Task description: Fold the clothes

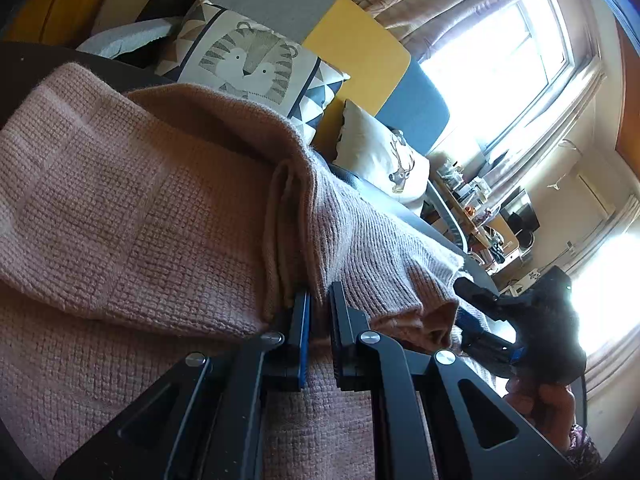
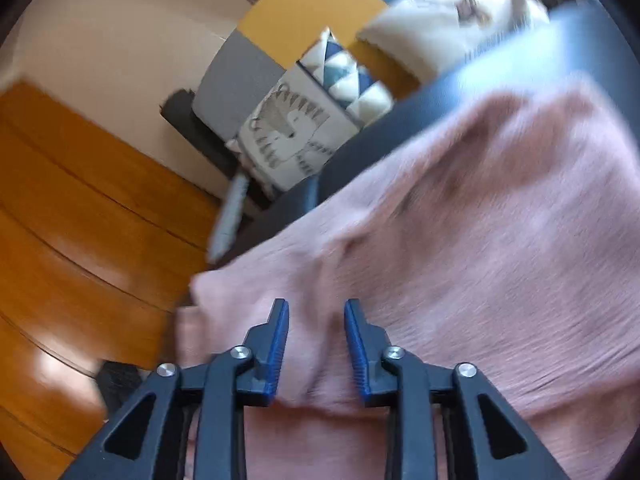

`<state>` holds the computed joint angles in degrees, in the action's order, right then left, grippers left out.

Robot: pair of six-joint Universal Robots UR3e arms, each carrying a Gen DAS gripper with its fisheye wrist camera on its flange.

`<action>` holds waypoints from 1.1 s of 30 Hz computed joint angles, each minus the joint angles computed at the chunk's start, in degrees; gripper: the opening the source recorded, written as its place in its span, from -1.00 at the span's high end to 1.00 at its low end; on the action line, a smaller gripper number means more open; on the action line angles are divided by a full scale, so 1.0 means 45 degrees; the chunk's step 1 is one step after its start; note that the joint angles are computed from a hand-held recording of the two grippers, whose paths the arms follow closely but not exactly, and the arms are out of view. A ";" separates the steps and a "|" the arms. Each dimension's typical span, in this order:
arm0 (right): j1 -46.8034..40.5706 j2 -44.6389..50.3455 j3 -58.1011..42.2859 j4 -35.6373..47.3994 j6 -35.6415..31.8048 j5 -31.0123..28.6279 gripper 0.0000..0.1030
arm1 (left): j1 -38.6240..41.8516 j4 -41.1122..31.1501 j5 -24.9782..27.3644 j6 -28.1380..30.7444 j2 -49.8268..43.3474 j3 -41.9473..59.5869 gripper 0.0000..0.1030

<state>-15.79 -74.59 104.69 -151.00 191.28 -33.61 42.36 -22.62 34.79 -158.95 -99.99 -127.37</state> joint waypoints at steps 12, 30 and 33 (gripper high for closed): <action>0.2803 -0.0148 -0.2993 0.1432 -0.2443 -0.6490 0.91 | -0.0216 0.0586 0.0279 0.0038 0.0160 -0.0199 0.66; 0.4545 0.2692 -0.5558 0.0377 -0.2347 -0.8960 0.60 | -0.0216 0.0576 0.0202 -0.0039 0.0019 -0.0172 0.66; 0.3473 0.2317 -0.4035 -0.0924 -0.1043 -0.7561 0.79 | -0.0243 0.0704 0.0205 -0.0051 -0.0037 -0.0199 0.66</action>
<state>-0.16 -64.16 86.53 -155.16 186.59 -67.63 41.26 -19.45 35.72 -159.18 -100.16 -128.26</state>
